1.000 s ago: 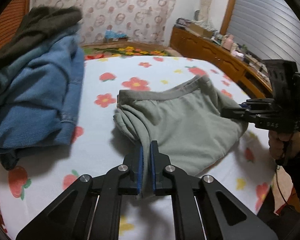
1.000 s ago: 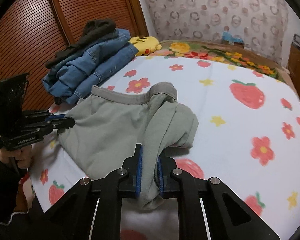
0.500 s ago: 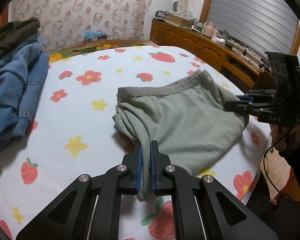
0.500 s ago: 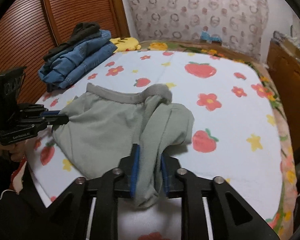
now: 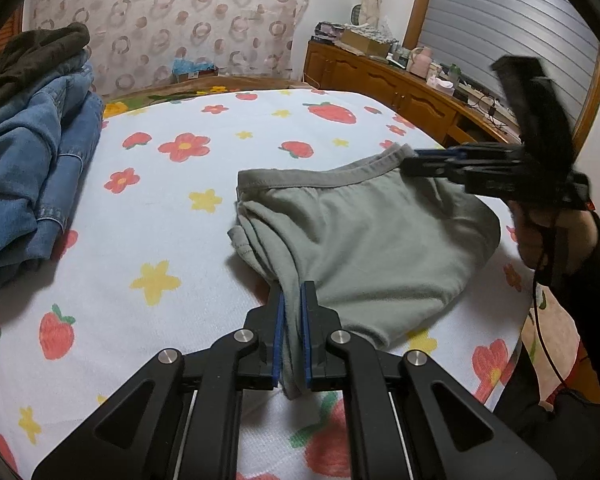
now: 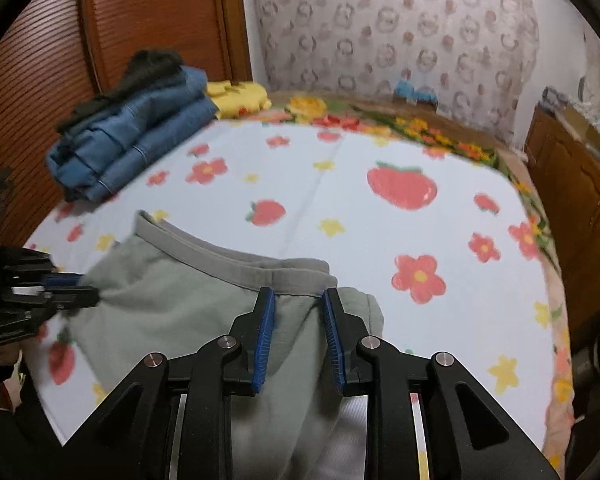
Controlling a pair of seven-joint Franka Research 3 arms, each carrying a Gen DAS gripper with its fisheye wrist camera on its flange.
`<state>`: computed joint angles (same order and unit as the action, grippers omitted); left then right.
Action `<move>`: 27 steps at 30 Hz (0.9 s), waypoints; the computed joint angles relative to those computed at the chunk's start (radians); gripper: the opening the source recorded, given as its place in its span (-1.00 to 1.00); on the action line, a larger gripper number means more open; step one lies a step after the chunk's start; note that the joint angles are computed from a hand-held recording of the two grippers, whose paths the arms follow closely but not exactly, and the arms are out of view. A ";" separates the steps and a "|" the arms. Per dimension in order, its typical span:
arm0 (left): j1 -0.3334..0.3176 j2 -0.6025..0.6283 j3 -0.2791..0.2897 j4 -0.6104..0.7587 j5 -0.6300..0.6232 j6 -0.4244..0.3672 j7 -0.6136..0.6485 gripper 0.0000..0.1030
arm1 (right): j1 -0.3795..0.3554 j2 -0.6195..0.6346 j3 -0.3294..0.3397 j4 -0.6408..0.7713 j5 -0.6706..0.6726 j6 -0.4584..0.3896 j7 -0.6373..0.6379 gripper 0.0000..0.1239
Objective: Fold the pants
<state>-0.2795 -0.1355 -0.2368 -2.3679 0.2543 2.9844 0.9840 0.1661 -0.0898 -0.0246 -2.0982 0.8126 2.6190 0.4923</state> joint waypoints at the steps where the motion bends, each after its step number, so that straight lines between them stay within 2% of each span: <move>1: 0.001 -0.002 0.000 -0.004 0.000 0.007 -0.003 -0.84 | -0.004 0.016 -0.001 0.016 -0.015 -0.011 0.020 -0.61; 3: 0.001 -0.009 0.001 -0.016 0.000 0.026 -0.007 -0.84 | -0.007 0.044 -0.002 0.052 0.007 -0.046 0.008 -0.87; 4: -0.001 -0.012 0.003 -0.023 -0.004 0.036 -0.005 -0.84 | -0.007 0.045 0.002 0.050 0.021 -0.028 -0.010 -0.90; 6: 0.007 -0.023 -0.003 -0.035 0.011 0.049 -0.022 -0.85 | -0.004 0.048 0.012 0.053 0.046 0.013 -0.024 -0.91; 8: 0.054 -0.042 -0.040 -0.046 0.084 0.053 -0.099 -0.88 | 0.001 0.054 0.022 0.042 0.028 0.068 -0.004 -0.91; 13: 0.056 -0.075 -0.027 -0.073 0.105 0.042 -0.136 -0.92 | 0.005 0.057 0.032 0.030 -0.020 0.106 0.064 -0.90; 16: 0.054 -0.085 -0.021 -0.076 0.106 0.037 -0.141 -0.92 | 0.007 0.033 0.026 0.016 0.010 0.092 0.044 -0.72; 19: 0.054 -0.085 -0.018 -0.069 0.106 0.034 -0.152 -0.90 | 0.008 0.001 0.012 -0.005 0.032 0.073 0.007 -0.69; 21: 0.008 -0.072 0.022 -0.062 0.047 0.043 -0.092 -0.56 | 0.011 -0.023 0.002 -0.021 0.054 0.049 -0.018 -0.56; 23: 0.038 -0.059 -0.005 -0.042 0.078 0.028 -0.112 -0.33 | 0.013 -0.048 -0.007 -0.043 0.063 0.029 -0.039 -0.42; 26: 0.110 -0.035 -0.062 -0.006 0.200 0.022 -0.219 -0.34 | 0.020 -0.077 -0.014 -0.080 0.073 0.023 -0.059 -0.35; 27: 0.137 -0.028 -0.081 0.006 0.260 0.024 -0.268 -0.47 | 0.022 -0.085 -0.016 -0.091 0.074 0.024 -0.063 -0.35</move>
<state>-0.1427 -0.1632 -0.3180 -2.3618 0.5146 3.0086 0.7156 0.1880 -0.1743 -0.0404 -2.1890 0.8866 2.6435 0.4291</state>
